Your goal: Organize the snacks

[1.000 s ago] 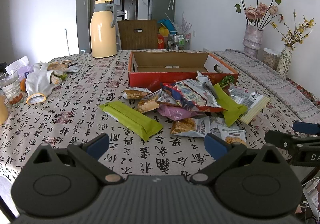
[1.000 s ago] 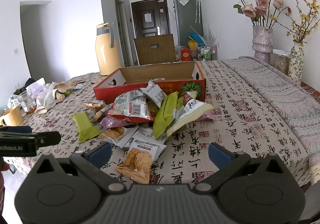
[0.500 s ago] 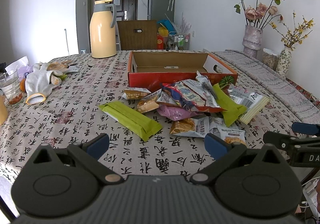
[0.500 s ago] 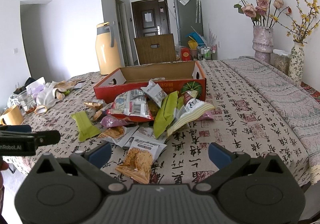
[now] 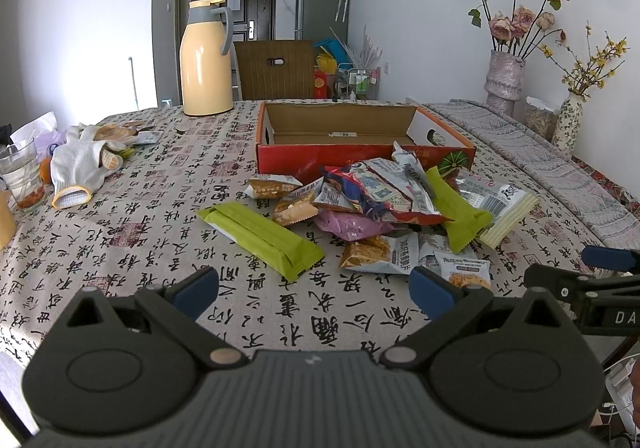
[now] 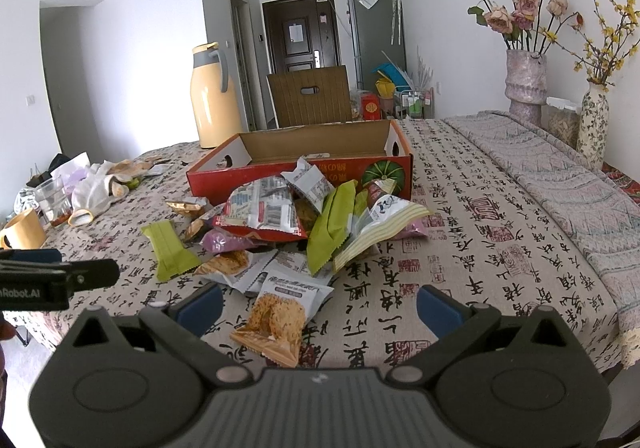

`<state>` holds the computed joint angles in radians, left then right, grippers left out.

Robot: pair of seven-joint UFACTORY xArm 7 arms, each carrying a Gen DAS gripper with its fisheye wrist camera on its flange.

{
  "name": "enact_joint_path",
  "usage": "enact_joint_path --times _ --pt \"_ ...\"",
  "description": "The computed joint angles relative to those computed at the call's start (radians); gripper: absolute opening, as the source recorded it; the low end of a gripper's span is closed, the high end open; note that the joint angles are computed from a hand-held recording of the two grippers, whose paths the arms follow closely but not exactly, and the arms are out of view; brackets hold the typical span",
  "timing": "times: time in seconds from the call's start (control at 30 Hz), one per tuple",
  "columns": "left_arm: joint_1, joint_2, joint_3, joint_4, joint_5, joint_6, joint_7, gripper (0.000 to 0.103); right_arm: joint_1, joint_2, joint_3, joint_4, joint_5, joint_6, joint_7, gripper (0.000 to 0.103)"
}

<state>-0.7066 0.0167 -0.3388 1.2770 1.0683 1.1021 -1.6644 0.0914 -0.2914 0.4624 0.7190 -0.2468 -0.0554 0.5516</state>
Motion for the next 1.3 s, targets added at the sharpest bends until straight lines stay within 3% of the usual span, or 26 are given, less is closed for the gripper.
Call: enact_joint_path --times 0.47,0.57,0.63,0.83,0.93,1.1,1.2,1.3 --pt "0.016 -0.018 0.004 -0.037 -0.021 -0.005 -0.025 0.103 -0.051 0.061 0.063 0.048 -0.073 0.040 0.040 0.101" --pt "0.022 -0.027 0.000 -0.051 -0.024 -0.006 -0.033 0.103 -0.110 0.096 0.119 0.083 -0.160 0.060 0.114 0.101" --pt "0.028 -0.032 -0.002 -0.059 -0.029 -0.007 -0.036 0.103 -0.159 0.120 0.164 0.109 -0.234 0.079 0.184 0.095" --pt "0.048 -0.046 -0.002 -0.084 -0.045 -0.026 -0.036 0.103 -0.210 0.204 0.220 0.195 -0.476 0.135 0.386 0.093" --pt "0.060 -0.051 -0.001 -0.097 -0.051 -0.044 -0.042 0.103 -0.192 0.247 0.214 0.242 -0.572 0.177 0.462 0.090" --pt "0.075 -0.051 0.001 -0.107 -0.058 -0.073 -0.040 0.103 -0.125 0.319 0.167 0.302 -0.596 0.238 0.468 0.080" --pt "0.082 -0.047 0.004 -0.107 -0.062 -0.086 -0.030 0.103 -0.084 0.344 0.134 0.320 -0.596 0.254 0.465 0.071" --pt "0.088 -0.045 0.009 -0.111 -0.068 -0.102 -0.028 0.103 -0.030 0.349 0.091 0.337 -0.695 0.290 0.547 0.054"
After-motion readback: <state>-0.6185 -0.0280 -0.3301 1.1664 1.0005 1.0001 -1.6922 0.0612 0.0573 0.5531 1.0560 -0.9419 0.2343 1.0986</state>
